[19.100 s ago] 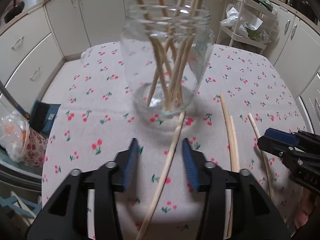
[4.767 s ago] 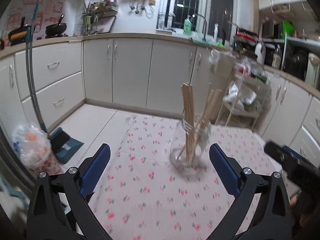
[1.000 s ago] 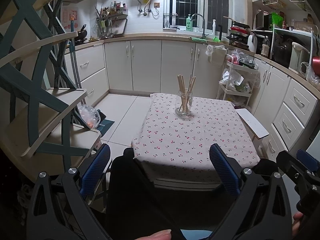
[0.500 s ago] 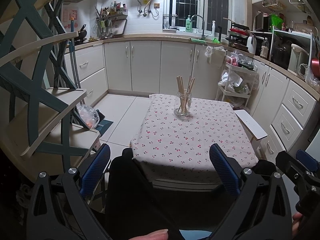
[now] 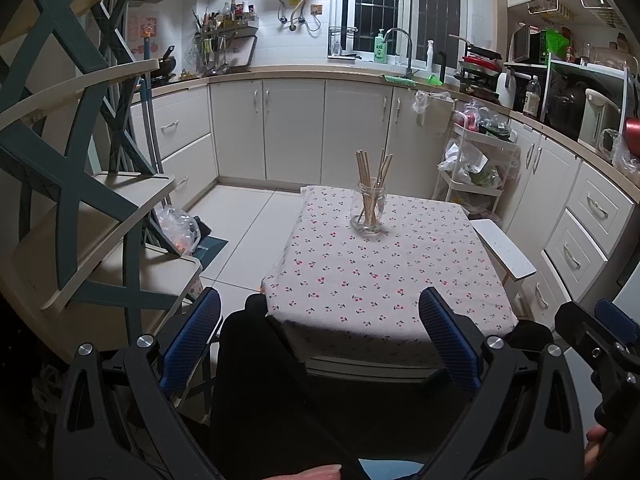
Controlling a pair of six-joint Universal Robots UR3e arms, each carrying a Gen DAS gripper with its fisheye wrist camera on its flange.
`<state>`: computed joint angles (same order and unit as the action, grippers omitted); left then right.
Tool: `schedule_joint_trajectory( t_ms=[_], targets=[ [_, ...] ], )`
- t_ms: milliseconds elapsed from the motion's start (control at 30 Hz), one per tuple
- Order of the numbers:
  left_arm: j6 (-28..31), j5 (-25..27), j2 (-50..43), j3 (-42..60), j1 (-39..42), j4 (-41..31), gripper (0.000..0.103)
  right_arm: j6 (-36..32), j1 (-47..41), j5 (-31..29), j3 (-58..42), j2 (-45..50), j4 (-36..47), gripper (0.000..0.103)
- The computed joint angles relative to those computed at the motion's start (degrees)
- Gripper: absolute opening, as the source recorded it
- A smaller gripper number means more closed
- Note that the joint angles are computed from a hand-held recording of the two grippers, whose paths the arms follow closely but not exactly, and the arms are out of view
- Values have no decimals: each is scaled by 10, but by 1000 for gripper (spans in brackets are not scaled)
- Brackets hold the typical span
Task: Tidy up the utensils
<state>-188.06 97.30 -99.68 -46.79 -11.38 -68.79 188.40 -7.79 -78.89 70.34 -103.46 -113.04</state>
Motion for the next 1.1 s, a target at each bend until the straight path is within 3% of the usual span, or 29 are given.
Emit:
schedule_joint_trajectory(
  t_ms=[1100],
  targets=[
    [16, 9, 2, -9, -10, 3, 95, 5, 9, -8, 6, 0, -8, 96]
  ],
)
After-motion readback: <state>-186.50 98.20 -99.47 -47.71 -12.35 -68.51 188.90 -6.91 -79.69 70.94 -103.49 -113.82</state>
